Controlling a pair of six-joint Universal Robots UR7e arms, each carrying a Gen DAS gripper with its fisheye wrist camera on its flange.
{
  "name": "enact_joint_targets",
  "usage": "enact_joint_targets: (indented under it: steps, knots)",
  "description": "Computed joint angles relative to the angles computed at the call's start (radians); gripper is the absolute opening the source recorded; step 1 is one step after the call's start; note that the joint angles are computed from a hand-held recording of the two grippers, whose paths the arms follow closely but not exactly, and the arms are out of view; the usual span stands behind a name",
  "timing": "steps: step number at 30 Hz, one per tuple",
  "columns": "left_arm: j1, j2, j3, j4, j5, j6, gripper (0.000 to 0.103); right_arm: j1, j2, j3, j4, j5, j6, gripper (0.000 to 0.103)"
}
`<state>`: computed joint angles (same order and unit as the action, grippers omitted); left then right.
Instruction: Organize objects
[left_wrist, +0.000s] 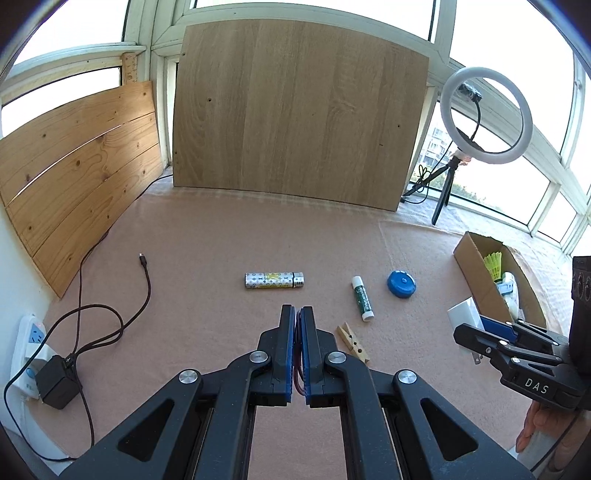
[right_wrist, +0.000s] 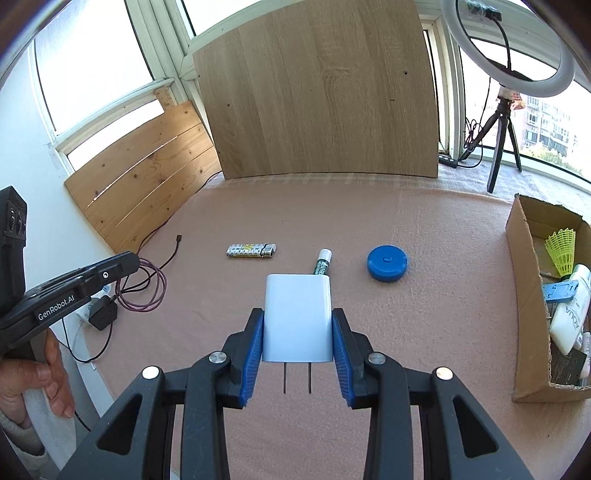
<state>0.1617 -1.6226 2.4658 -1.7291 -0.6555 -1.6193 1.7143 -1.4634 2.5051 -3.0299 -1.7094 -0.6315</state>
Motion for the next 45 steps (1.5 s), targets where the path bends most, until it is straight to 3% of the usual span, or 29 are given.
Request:
enact_joint_targets:
  steps: [4,9,14,17,24,30,31,33,34,35,41,45]
  knots:
    - [0.041,0.161,-0.066,-0.172,0.037,0.140,0.003,-0.078,-0.076,-0.015,0.058,0.044,-0.033,0.032]
    - [0.092,0.424,-0.179,-0.510,0.055,0.394,0.003,-0.182,-0.173,-0.060,0.139,0.089,-0.088,0.032]
    - [0.133,0.687,-0.341,-0.824,0.036,0.656,0.003,-0.299,-0.255,-0.127,0.217,0.121,-0.151,0.032]
    - [0.155,0.829,-0.463,-0.947,0.006,0.793,0.003,-0.362,-0.286,-0.173,0.255,0.134,-0.182,0.032]
    - [0.189,1.057,-0.709,-1.026,-0.072,0.976,0.003,-0.470,-0.300,-0.262,0.319,0.174,-0.216,0.032]
    - [0.211,1.141,-0.816,-0.968,-0.108,0.989,0.004,-0.503,-0.275,-0.297,0.322,0.184,-0.219,0.032]
    - [0.215,1.144,-0.820,-0.947,-0.108,0.973,0.009,-0.501,-0.266,-0.299,0.308,0.171,-0.216,0.033]
    - [0.214,1.143,-0.818,-0.887,-0.075,0.910,0.046,-0.505,-0.254,-0.305,0.307,0.168,-0.214,0.040]
    - [0.209,1.137,-0.803,-0.885,-0.047,0.881,0.073,-0.508,-0.254,-0.304,0.304,0.173,-0.212,0.042]
    - [0.203,1.130,-0.781,-0.907,-0.022,0.868,0.086,-0.507,-0.252,-0.304,0.299,0.173,-0.209,0.042]
    - [0.200,1.044,-0.675,-0.876,0.005,0.785,0.088,-0.485,-0.250,-0.280,0.256,0.157,-0.180,0.042]
    - [0.189,0.936,-0.542,-0.850,0.021,0.684,0.090,-0.444,-0.246,-0.254,0.236,0.140,-0.148,0.043]
